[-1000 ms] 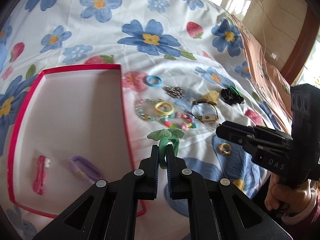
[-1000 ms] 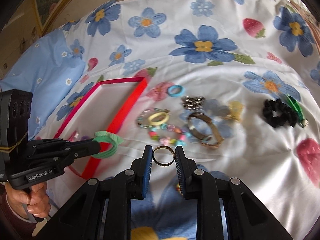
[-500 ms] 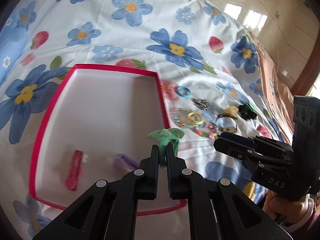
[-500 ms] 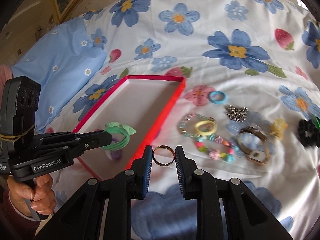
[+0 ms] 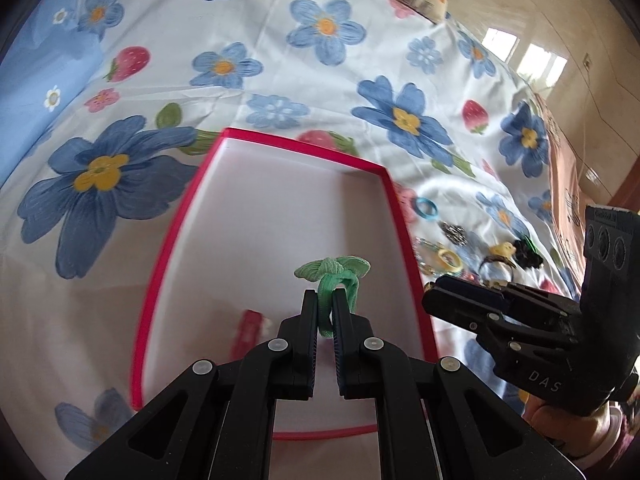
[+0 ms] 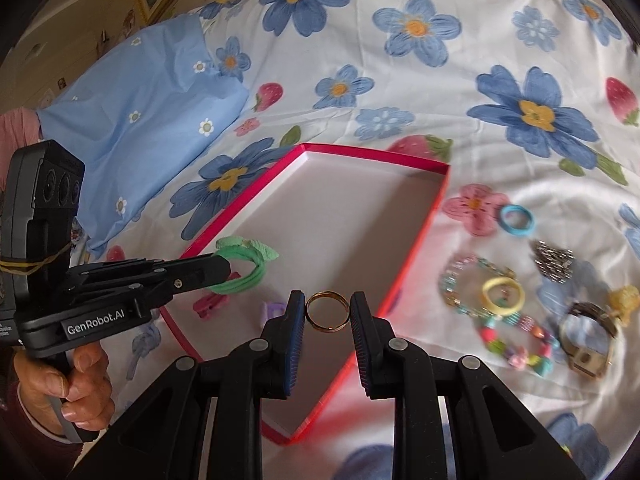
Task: Organize jewelry
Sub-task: 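Carry the green hair tie and gold ring into the box and release both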
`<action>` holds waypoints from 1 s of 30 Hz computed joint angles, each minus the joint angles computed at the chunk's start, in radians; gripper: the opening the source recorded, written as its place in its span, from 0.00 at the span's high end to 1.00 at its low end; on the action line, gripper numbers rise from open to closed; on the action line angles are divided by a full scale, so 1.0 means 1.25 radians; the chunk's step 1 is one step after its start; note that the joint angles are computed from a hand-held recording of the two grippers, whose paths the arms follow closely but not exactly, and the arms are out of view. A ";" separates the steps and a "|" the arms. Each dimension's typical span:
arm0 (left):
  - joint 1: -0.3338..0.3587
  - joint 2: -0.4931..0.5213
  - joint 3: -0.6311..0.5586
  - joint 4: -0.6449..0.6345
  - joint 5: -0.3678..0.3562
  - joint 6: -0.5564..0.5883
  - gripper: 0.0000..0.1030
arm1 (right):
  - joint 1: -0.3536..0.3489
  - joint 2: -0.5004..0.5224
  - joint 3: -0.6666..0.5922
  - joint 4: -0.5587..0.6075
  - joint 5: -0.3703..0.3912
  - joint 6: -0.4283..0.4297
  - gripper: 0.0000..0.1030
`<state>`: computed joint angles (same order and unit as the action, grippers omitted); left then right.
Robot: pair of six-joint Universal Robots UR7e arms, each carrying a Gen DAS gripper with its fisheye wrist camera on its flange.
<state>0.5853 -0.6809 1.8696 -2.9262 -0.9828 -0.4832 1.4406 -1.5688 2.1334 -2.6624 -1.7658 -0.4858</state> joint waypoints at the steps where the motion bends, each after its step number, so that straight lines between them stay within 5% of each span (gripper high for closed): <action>1: 0.002 -0.001 0.001 0.000 0.002 -0.001 0.94 | 0.003 0.010 -0.004 -0.001 0.001 0.001 0.78; 30: 0.083 0.045 -0.073 0.080 0.016 -0.052 0.92 | 0.019 0.152 -0.045 -0.015 -0.060 -0.011 0.76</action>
<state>0.6892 -0.6242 1.7787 -2.8264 -0.9633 -0.5480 1.4643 -1.3783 2.0776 -2.6812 -1.8411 -0.4998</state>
